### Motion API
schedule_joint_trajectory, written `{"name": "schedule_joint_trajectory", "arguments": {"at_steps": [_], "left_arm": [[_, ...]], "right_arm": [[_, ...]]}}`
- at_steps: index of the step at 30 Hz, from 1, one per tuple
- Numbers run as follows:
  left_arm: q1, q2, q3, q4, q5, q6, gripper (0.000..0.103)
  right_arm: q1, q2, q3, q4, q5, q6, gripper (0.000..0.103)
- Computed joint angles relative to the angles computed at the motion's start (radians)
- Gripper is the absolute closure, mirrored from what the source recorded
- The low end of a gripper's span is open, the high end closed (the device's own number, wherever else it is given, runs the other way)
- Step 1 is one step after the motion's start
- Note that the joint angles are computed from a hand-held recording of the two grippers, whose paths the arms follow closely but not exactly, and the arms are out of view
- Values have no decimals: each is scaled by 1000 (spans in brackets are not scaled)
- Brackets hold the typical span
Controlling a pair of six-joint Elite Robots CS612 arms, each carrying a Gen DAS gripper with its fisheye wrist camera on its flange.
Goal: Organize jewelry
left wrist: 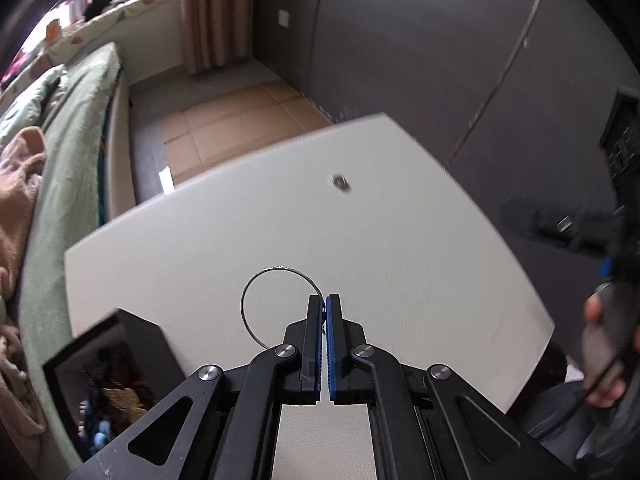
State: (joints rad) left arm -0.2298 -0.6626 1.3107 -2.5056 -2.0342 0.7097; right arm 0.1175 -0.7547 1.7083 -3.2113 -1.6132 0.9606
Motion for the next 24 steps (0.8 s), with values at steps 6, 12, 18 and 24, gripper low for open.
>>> {"name": "schedule_joint_trajectory", "arguments": {"at_steps": [6, 12, 18, 24], "left_arm": [[20, -2, -16, -60, -46, -80, 102], [47, 9, -50, -99, -83, -180, 102], [83, 25, -75, -150, -110, -297, 102], [106, 42, -98, -163, -106, -359, 102]], "right_arm": [[-17, 40, -77, 75, 84, -59, 26], [-23, 69, -154, 159, 83, -108, 34], [-43, 121, -250, 268, 133, -143, 53], [-46, 151, -295, 284, 149, -126, 57]]}}
